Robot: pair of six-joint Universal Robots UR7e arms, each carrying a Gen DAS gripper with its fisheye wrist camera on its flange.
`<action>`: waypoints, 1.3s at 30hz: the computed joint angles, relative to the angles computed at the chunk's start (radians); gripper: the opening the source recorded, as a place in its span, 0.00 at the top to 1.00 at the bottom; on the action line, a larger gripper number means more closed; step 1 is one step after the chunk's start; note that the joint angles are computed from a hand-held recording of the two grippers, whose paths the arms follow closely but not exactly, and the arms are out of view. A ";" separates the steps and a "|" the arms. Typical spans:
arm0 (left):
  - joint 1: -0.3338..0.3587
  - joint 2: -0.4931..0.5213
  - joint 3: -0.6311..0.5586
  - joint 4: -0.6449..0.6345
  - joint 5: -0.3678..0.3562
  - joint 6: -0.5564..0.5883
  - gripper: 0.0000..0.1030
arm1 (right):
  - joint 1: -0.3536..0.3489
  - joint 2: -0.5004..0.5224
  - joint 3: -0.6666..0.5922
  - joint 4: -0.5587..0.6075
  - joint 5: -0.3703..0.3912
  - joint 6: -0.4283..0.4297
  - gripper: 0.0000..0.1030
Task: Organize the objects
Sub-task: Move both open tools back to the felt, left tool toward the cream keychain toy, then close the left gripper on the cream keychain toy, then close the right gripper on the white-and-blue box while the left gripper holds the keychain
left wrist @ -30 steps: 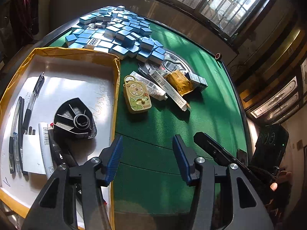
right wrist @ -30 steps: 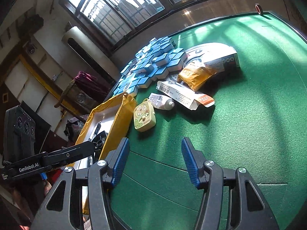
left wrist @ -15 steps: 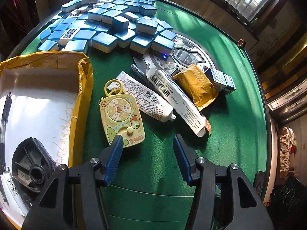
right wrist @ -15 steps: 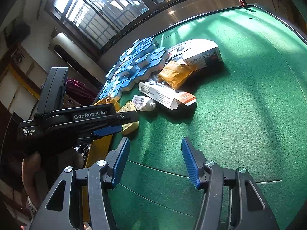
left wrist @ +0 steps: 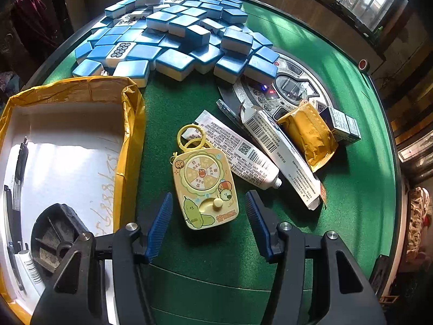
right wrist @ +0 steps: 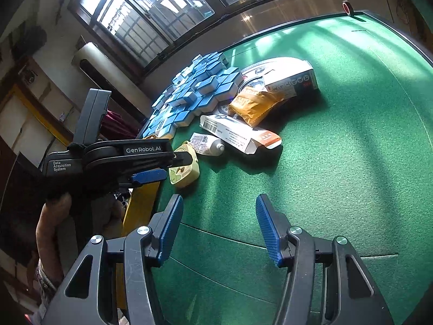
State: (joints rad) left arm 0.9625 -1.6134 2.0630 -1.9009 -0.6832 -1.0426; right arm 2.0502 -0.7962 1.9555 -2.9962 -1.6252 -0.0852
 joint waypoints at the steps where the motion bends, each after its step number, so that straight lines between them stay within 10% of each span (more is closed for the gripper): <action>1: 0.004 0.017 -0.012 0.012 0.002 0.002 0.47 | 0.001 0.000 -0.001 0.001 -0.001 0.000 0.51; 8: -0.005 0.063 -0.040 0.145 0.076 -0.053 0.54 | 0.000 -0.001 -0.001 0.004 -0.008 0.010 0.51; 24: -0.229 -0.190 0.187 0.171 -0.076 -0.090 0.56 | -0.005 -0.001 -0.034 0.082 0.002 0.032 0.51; 39: -0.237 -0.295 0.266 0.020 -0.132 0.050 0.56 | 0.047 0.214 -0.451 0.411 -0.190 -0.052 0.49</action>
State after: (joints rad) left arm 0.7256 -1.9080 2.3288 -1.8811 -0.8157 -0.9925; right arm 2.0971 -0.5819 1.5046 -2.5855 -1.8149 -0.1368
